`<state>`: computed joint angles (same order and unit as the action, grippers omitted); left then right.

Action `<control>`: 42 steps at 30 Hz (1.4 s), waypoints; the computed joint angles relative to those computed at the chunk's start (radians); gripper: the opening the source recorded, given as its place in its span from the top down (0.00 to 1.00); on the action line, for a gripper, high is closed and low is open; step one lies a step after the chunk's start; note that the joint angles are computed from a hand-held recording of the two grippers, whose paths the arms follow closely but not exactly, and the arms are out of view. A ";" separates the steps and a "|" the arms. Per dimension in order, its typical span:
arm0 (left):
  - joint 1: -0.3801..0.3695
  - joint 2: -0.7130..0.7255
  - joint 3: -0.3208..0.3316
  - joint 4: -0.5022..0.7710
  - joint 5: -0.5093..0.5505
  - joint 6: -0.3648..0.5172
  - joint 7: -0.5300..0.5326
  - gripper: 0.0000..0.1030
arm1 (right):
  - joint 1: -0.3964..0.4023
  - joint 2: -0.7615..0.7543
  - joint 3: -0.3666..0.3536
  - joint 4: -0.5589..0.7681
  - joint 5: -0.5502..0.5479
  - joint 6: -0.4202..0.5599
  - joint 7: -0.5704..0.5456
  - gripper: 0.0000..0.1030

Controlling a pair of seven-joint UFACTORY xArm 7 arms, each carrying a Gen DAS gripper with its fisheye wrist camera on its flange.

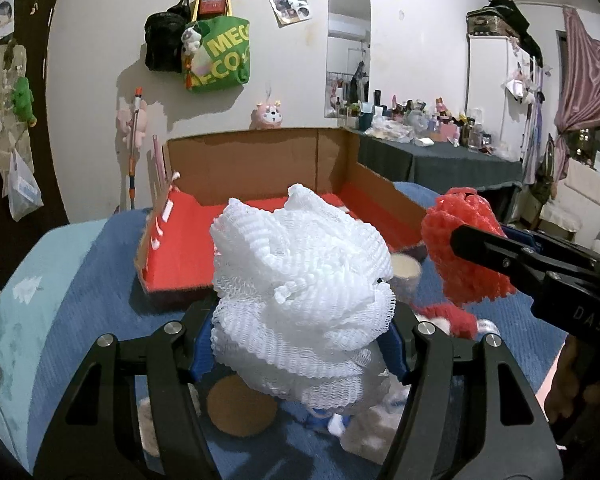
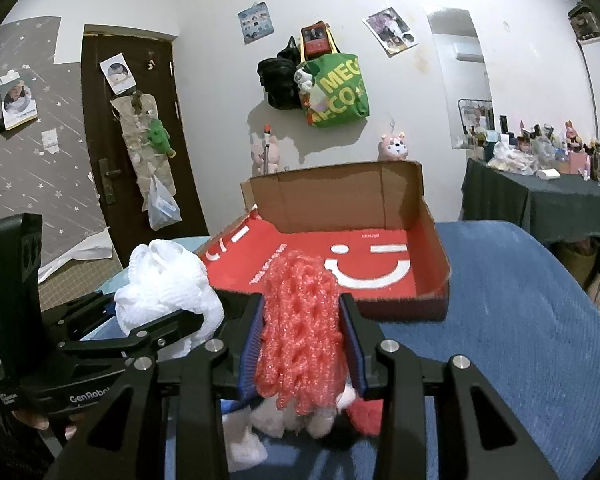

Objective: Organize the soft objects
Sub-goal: 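Carry the white puff with the left gripper while the right carries the red puff into the box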

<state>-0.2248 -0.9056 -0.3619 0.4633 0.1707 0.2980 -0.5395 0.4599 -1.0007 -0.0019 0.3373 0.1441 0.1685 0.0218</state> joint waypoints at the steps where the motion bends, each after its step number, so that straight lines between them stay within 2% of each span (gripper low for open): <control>1: 0.003 0.015 0.008 0.012 0.003 -0.003 0.009 0.38 | 0.003 0.013 -0.003 0.011 -0.001 -0.005 -0.003 0.62; 6: 0.012 0.112 0.054 0.082 0.005 -0.015 0.066 0.38 | 0.027 0.118 -0.034 0.089 -0.004 -0.040 -0.038 0.62; 9: 0.006 0.179 0.084 0.127 0.000 -0.022 0.114 0.38 | 0.078 0.196 -0.092 0.152 0.013 -0.044 -0.083 0.62; 15: 0.037 0.337 0.110 0.254 0.006 -0.010 0.191 0.38 | 0.163 0.359 -0.191 0.302 0.083 -0.003 -0.210 0.62; 18: 0.029 0.429 0.139 0.328 -0.007 0.015 0.236 0.38 | 0.199 0.449 -0.237 0.393 0.123 0.034 -0.288 0.62; 22: 0.036 0.555 0.159 0.440 -0.005 0.075 0.276 0.38 | 0.176 0.581 -0.238 0.524 0.155 0.099 -0.353 0.62; 29: 0.027 0.758 0.194 0.627 0.000 0.191 0.314 0.38 | 0.099 0.829 -0.215 0.777 0.207 0.297 -0.419 0.62; 36: 0.002 0.888 0.225 0.754 -0.008 0.276 0.319 0.38 | -0.008 1.020 -0.145 0.963 0.141 0.445 -0.346 0.62; 42: -0.016 0.965 0.240 0.841 -0.029 0.327 0.338 0.38 | -0.079 1.112 -0.086 1.071 0.068 0.517 -0.272 0.62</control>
